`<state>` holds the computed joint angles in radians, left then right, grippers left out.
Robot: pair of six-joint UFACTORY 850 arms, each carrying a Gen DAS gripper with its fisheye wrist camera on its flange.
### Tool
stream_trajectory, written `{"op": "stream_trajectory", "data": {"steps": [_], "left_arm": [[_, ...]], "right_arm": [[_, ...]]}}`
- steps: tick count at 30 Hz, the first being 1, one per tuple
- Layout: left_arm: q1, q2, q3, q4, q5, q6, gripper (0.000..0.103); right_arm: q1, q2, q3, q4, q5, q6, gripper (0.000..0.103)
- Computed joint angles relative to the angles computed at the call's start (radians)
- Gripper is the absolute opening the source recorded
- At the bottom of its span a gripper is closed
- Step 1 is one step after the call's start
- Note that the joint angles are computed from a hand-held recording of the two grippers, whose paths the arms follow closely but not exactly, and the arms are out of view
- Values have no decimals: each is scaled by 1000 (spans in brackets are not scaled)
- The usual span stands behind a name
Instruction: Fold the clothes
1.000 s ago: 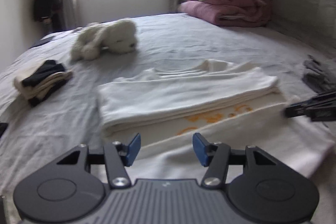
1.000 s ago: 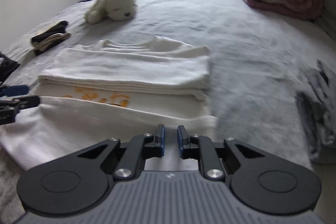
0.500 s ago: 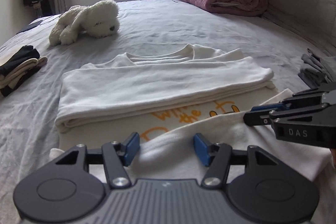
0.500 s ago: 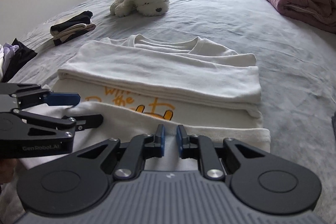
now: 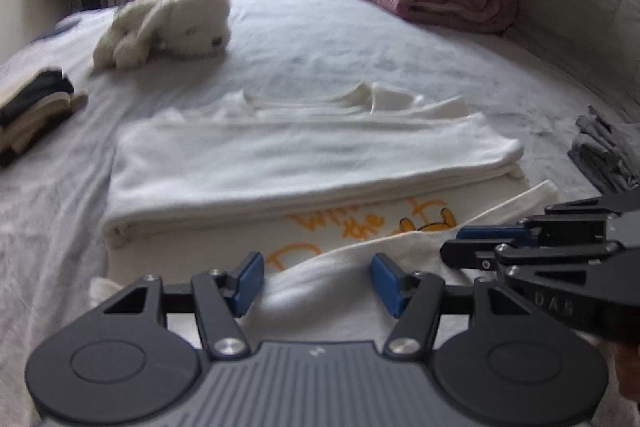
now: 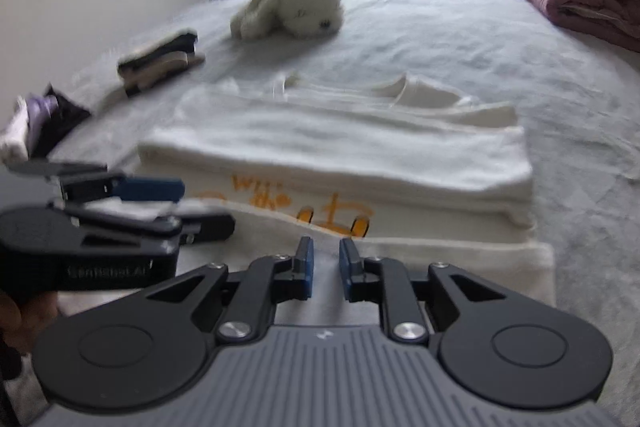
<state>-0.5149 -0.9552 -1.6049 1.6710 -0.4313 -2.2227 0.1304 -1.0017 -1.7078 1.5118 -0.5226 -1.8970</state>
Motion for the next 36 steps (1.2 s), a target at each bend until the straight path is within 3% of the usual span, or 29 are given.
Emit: {"op": "stream_trajectory", "data": {"steps": [4,9,12,30,34,36], "left_arm": [[-3,-9,-18,-59,-16,74,65],[0,32,38,8,-18,-27,65],[-1,36,49,-52,-49,50,65],[13,121,217,70,-110,-8,69],[3,133,233,26,-198,50,67],[11,144,249,22,-195,41,67]], "right_arm": [[0,-2,-5,-12,4,22,19],[-10,5,8,25,-22,-4,19],[-9,2,5,3,-9,7,19],[-11,-7,-11,-28,-8,48,17],[-12,-7,-11,-30,-9,50,17],[-12,-8,-12,-29,-10,51,17]]}}
